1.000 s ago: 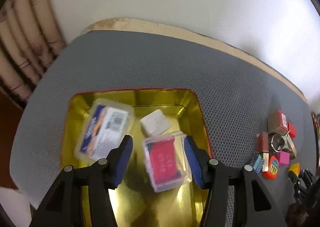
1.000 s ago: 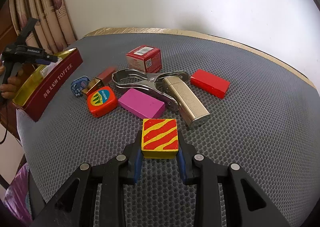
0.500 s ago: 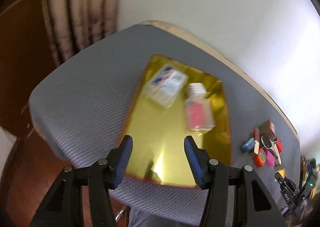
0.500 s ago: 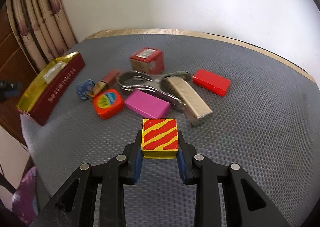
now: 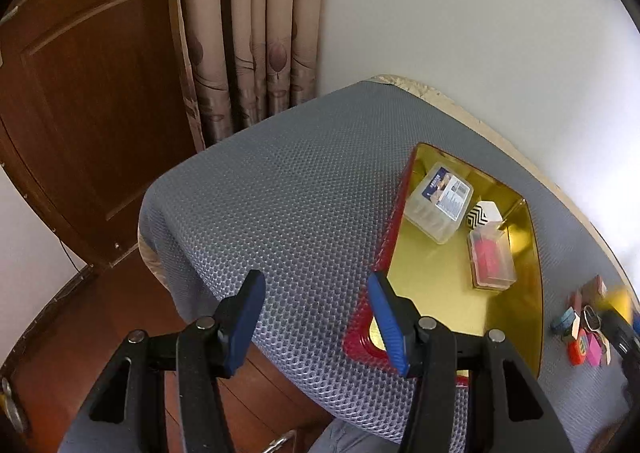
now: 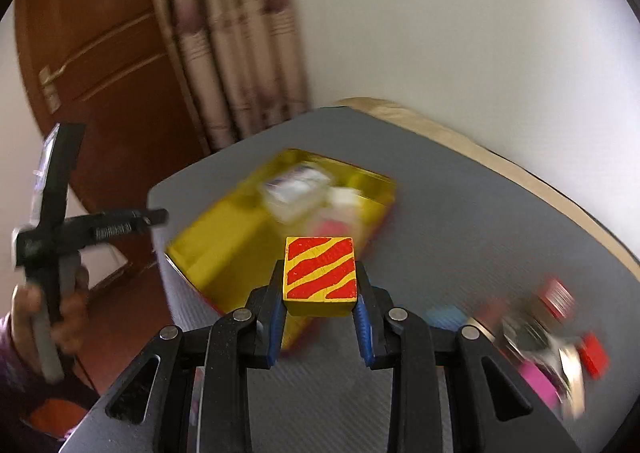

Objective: Organize rigid objects
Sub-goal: 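Lower the striped cube into the red tin and open the right gripper, then grasp the blue item with the left gripper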

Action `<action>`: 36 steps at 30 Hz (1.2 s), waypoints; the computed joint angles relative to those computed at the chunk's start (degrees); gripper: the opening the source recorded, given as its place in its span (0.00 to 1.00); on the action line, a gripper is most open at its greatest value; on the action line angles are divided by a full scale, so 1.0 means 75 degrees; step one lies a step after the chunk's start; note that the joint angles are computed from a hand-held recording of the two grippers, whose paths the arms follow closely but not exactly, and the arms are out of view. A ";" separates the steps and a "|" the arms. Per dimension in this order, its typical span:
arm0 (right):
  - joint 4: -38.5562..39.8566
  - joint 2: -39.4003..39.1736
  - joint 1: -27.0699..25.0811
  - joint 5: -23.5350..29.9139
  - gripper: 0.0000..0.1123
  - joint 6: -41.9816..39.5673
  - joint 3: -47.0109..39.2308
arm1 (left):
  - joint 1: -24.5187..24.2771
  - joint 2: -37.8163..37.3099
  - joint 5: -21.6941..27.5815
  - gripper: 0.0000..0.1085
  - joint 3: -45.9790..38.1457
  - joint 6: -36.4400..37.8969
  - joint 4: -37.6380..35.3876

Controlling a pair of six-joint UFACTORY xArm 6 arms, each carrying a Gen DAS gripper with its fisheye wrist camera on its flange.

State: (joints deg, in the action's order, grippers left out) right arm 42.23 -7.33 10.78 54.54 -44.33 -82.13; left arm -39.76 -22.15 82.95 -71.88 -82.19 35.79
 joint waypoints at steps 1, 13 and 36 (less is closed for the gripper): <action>-0.0324 0.0291 0.0340 -0.0062 0.25 0.0203 -0.0294 | 0.0026 -0.0023 -0.0052 0.50 0.0033 0.0010 -0.0050; -0.2480 0.3069 0.1367 0.1101 0.25 0.2084 -0.3571 | 0.0360 -0.0014 -0.0665 0.50 0.0223 0.0470 -0.0586; -0.0181 -0.0636 0.0553 -0.3873 0.72 0.0576 0.1830 | 0.0140 0.0267 -0.1051 0.51 0.0026 0.1175 -0.0607</action>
